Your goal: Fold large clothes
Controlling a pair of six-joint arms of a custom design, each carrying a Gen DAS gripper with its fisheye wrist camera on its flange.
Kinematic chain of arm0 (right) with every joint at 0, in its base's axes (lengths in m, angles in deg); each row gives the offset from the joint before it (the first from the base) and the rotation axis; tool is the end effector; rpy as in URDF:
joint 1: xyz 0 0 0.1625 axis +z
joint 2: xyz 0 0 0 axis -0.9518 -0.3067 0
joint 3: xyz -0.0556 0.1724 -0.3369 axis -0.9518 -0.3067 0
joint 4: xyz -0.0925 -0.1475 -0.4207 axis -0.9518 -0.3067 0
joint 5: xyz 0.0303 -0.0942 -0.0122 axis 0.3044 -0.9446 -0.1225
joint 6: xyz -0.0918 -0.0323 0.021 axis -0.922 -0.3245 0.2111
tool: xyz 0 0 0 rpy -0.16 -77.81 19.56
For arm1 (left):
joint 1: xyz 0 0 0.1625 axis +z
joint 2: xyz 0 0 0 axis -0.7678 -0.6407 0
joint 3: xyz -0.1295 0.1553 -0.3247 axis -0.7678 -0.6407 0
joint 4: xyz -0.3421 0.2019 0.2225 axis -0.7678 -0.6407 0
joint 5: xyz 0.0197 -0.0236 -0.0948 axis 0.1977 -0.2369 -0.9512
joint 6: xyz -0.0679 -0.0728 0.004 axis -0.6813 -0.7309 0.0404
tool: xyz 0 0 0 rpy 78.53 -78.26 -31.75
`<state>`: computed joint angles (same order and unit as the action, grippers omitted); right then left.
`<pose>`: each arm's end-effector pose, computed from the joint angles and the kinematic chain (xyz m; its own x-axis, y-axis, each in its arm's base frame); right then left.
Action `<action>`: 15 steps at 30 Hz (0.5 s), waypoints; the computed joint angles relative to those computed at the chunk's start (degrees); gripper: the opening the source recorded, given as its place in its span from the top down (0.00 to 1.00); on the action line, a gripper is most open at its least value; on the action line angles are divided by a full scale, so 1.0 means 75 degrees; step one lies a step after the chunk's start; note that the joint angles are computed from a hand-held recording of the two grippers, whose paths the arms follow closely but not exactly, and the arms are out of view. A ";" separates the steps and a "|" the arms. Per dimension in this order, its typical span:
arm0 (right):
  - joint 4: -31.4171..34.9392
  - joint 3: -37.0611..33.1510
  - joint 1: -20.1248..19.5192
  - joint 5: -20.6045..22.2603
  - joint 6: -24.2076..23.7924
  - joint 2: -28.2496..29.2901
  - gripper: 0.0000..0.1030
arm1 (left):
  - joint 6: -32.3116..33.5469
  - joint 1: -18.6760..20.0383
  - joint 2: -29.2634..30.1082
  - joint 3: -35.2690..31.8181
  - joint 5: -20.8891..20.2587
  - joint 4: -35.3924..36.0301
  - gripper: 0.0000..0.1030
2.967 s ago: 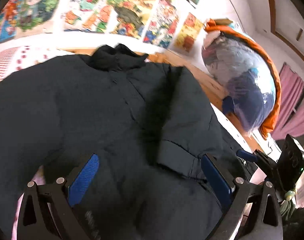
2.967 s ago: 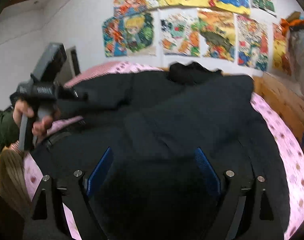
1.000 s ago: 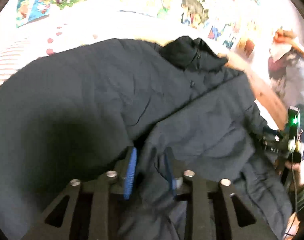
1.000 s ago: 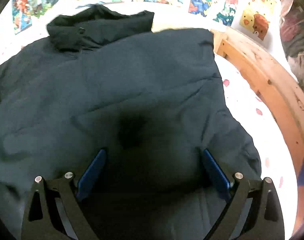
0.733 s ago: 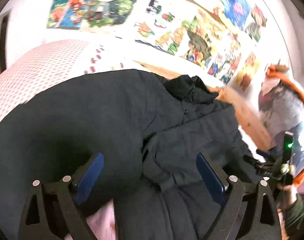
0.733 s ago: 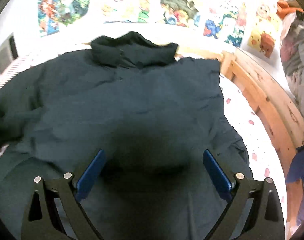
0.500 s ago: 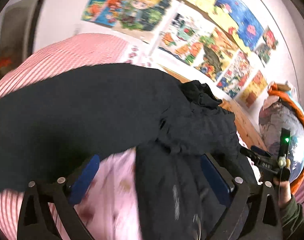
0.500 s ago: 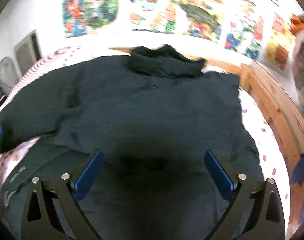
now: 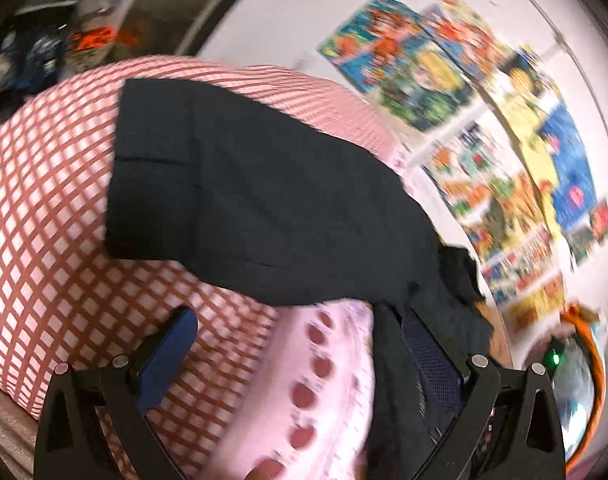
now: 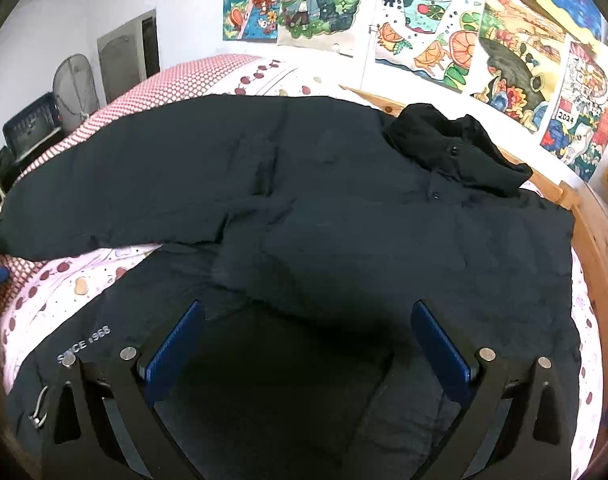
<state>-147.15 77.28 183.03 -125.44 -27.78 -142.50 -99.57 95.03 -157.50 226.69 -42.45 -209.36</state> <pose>0.2398 -0.4607 0.2735 -0.6487 -0.0670 0.7581 -0.5374 0.7457 -0.3939 -0.1466 -0.4244 0.2577 -0.9861 -0.1407 -0.0887 -0.0252 0.6536 -0.7564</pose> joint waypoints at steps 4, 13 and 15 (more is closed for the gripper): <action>-0.0868 -0.0303 -0.0013 -0.0915 -0.0350 0.0712 0.02 | -0.0357 0.0364 0.0532 -0.0115 0.0091 -0.0711 0.01; -0.0371 -0.1350 -0.0734 -0.1424 0.0032 0.1624 0.02 | 0.0087 0.0313 0.1409 -0.0369 0.0962 -0.1888 0.47; 0.0021 -0.1491 -0.0866 -0.1378 0.0267 0.1777 0.02 | 0.0096 0.0392 0.1376 -0.0371 0.1072 -0.1894 0.64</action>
<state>-146.99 66.10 176.53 -135.78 -25.78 -129.17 -98.86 97.96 -147.18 223.91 -34.41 -223.57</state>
